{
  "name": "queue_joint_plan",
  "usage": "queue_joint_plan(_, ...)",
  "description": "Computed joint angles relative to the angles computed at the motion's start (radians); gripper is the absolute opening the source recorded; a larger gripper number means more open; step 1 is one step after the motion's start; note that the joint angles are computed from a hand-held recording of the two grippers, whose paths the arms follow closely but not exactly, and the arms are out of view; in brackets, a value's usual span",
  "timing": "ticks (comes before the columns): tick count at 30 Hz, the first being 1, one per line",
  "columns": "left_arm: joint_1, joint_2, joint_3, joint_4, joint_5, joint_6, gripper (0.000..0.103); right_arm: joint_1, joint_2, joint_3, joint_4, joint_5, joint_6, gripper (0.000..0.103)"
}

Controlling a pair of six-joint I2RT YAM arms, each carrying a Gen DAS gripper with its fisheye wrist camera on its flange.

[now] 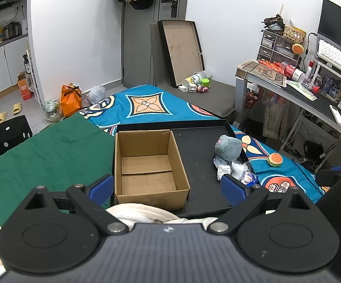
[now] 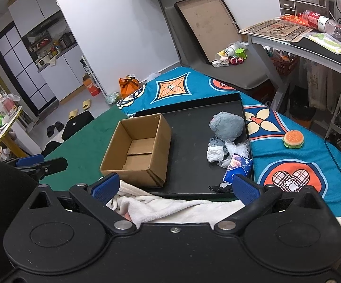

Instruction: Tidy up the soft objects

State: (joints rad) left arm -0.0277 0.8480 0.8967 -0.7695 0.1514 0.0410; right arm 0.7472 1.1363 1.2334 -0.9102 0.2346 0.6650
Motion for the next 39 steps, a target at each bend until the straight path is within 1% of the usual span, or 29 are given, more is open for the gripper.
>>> queue_joint_plan(8,0.028,0.010,0.016,-0.010,0.034,0.012,0.096,-0.001,-0.013,-0.019,0.021,0.000,-0.011,0.103)
queue_joint_plan(11,0.036,0.015,0.011,-0.001,0.043,0.018,0.096,0.008,-0.007,-0.019,0.015,0.028,-0.022,0.103)
queue_joint_plan(19,0.051,0.041,-0.004,0.030,0.047,0.009,0.096,-0.041,-0.015,-0.051,0.041,-0.009,-0.026,0.103)
queue_joint_plan(29,0.067,0.100,-0.027,0.084,0.025,0.001,0.096,-0.109,-0.007,-0.109,0.071,-0.054,-0.044,0.103)
queue_joint_plan(34,0.057,0.132,-0.041,0.120,-0.004,0.005,0.096,-0.160,-0.014,-0.174,0.139,-0.114,-0.060,0.103)
queue_joint_plan(39,0.052,0.178,-0.059,0.167,-0.024,0.001,0.096,-0.214,0.007,-0.214,0.182,-0.159,-0.073,0.103)
